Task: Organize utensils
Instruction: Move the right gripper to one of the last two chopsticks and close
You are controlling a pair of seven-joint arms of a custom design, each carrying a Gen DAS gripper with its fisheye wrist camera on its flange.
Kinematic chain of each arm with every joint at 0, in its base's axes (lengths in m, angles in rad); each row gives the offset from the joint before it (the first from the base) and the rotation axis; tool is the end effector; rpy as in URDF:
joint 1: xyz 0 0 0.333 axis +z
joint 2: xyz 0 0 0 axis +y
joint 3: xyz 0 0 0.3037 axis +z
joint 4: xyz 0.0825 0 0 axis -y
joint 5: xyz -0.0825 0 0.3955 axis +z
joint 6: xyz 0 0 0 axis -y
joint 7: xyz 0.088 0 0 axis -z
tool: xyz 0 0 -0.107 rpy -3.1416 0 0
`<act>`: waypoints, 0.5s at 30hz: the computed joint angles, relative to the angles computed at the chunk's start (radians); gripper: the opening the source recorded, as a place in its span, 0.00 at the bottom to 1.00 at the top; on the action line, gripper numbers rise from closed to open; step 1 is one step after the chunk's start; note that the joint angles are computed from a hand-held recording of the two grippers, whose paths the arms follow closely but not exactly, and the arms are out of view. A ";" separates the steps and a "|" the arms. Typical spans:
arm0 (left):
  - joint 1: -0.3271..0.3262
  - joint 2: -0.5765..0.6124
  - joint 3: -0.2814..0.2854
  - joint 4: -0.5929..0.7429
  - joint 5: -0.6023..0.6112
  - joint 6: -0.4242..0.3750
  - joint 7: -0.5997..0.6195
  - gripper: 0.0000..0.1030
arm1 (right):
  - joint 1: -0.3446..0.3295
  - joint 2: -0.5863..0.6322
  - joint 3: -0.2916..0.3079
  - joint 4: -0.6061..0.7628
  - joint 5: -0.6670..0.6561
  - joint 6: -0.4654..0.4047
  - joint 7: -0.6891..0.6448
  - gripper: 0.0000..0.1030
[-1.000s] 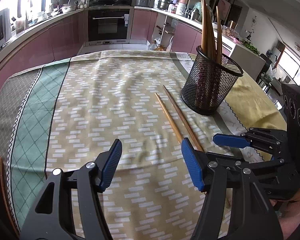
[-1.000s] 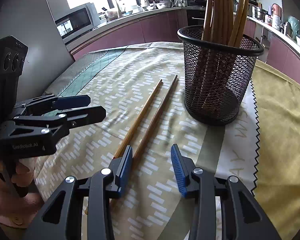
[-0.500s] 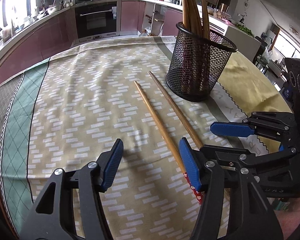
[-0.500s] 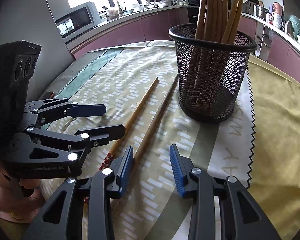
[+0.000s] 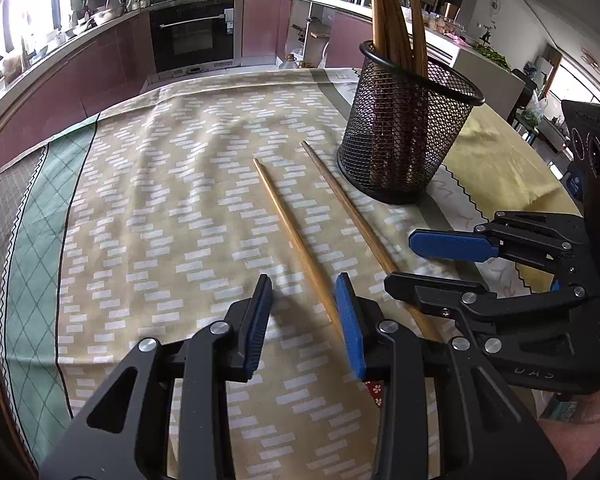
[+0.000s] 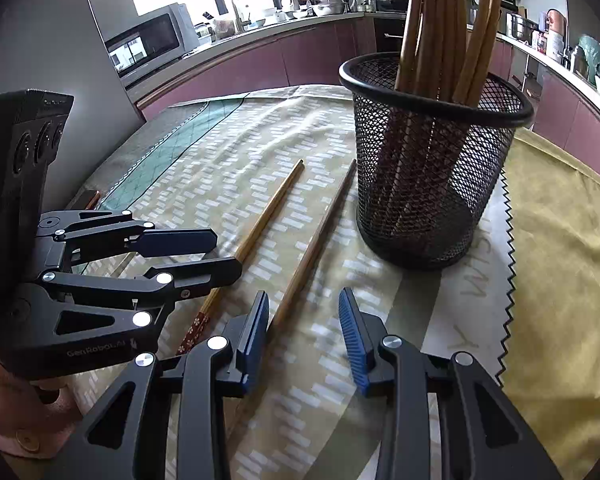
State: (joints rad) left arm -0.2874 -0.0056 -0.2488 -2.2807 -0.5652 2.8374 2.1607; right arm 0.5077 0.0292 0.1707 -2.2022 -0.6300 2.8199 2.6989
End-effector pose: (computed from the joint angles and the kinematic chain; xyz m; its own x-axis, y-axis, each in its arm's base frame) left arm 0.4972 -0.2632 0.3941 -0.6147 -0.7819 0.1042 -0.6782 0.4565 -0.5759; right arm 0.4342 0.3870 0.4093 0.1476 -0.9731 -0.1768 -0.8041 -0.0140 -0.5944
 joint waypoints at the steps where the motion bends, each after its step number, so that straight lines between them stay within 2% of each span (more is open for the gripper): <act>1: 0.001 0.004 0.001 0.004 0.010 -0.001 -0.010 0.32 | 0.000 0.009 0.000 0.012 -0.005 -0.006 0.001 0.32; 8: 0.016 0.046 0.002 0.056 0.019 -0.022 -0.027 0.31 | 0.010 0.059 -0.019 0.073 -0.038 -0.027 0.025 0.22; 12: 0.019 0.060 -0.003 0.069 0.041 -0.015 -0.053 0.27 | 0.014 0.063 -0.030 0.074 -0.066 -0.016 0.069 0.14; 15: 0.021 0.066 -0.006 0.076 0.041 -0.016 -0.068 0.19 | 0.011 0.060 -0.034 0.061 -0.070 0.012 0.092 0.11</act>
State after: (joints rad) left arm -0.2662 0.0606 -0.2550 -2.2044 -0.5243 2.8216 2.0927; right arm 0.5187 0.0890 0.1368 -2.1411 -0.7001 2.8315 2.7914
